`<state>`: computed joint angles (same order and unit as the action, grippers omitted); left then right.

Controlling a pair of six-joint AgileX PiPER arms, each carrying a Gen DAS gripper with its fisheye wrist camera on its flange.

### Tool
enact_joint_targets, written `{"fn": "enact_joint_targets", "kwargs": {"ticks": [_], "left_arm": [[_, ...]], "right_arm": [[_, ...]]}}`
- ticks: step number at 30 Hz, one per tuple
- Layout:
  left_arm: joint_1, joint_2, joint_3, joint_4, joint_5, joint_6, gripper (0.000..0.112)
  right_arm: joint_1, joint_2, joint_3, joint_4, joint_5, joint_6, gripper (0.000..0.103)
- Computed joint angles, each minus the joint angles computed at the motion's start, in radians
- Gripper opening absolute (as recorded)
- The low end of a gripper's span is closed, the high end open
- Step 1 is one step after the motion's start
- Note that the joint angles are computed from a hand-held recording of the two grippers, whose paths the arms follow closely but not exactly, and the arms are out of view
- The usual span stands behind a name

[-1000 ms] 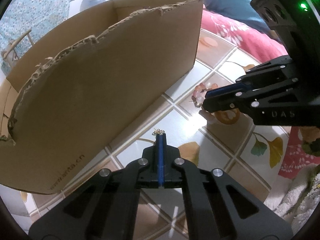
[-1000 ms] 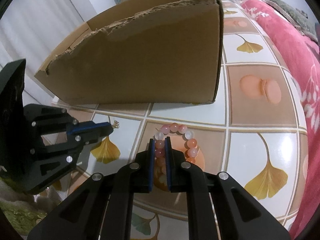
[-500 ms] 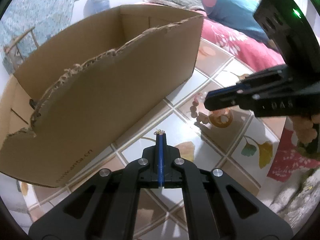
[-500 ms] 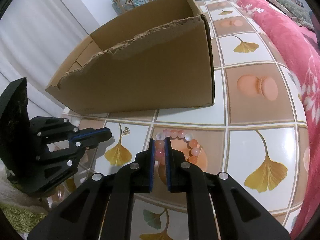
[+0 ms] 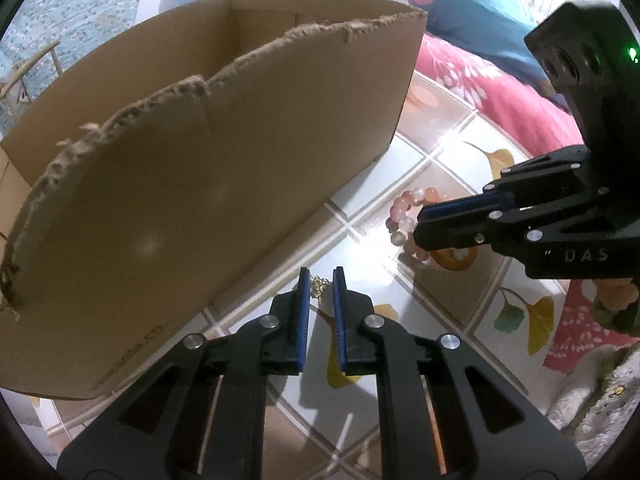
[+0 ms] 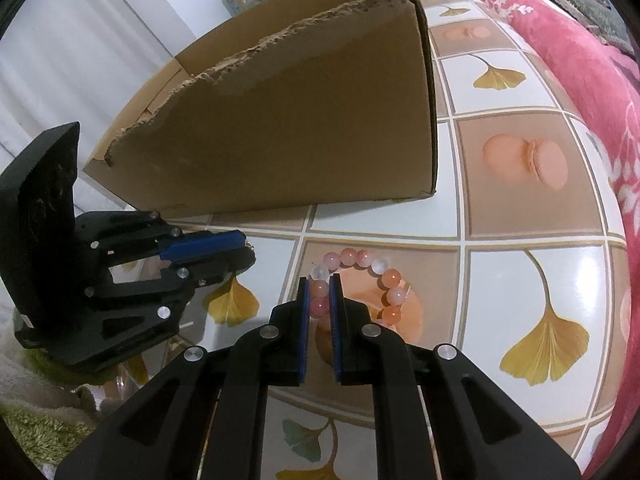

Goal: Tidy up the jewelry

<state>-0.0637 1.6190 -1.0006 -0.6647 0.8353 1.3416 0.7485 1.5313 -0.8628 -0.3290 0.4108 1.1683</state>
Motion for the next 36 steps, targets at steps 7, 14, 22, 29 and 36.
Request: {"fn": "enact_joint_targets", "kwargs": {"ticks": [7,14,22,29,36], "left_arm": [[0.006,-0.016,0.018,-0.014,-0.012,0.028,0.000],[0.036,-0.060,0.037,-0.046,0.010,0.059,0.000],[0.116,-0.102,0.021,-0.068,0.084,0.071,0.000],[0.056,-0.053,0.021,-0.007,0.060,-0.001,0.003],[0.016,-0.006,0.005,0.022,0.018,-0.029,0.013]], "right_arm": [[-0.003,0.006,-0.001,-0.014,-0.010,0.012,0.010],[0.004,-0.011,0.011,-0.074,-0.013,0.079,0.010],[0.022,-0.046,0.014,-0.161,-0.002,0.177,0.010],[0.027,-0.041,0.016,-0.140,-0.003,0.155,0.010],[0.020,-0.032,0.020,-0.121,-0.018,0.138,0.010]]}}
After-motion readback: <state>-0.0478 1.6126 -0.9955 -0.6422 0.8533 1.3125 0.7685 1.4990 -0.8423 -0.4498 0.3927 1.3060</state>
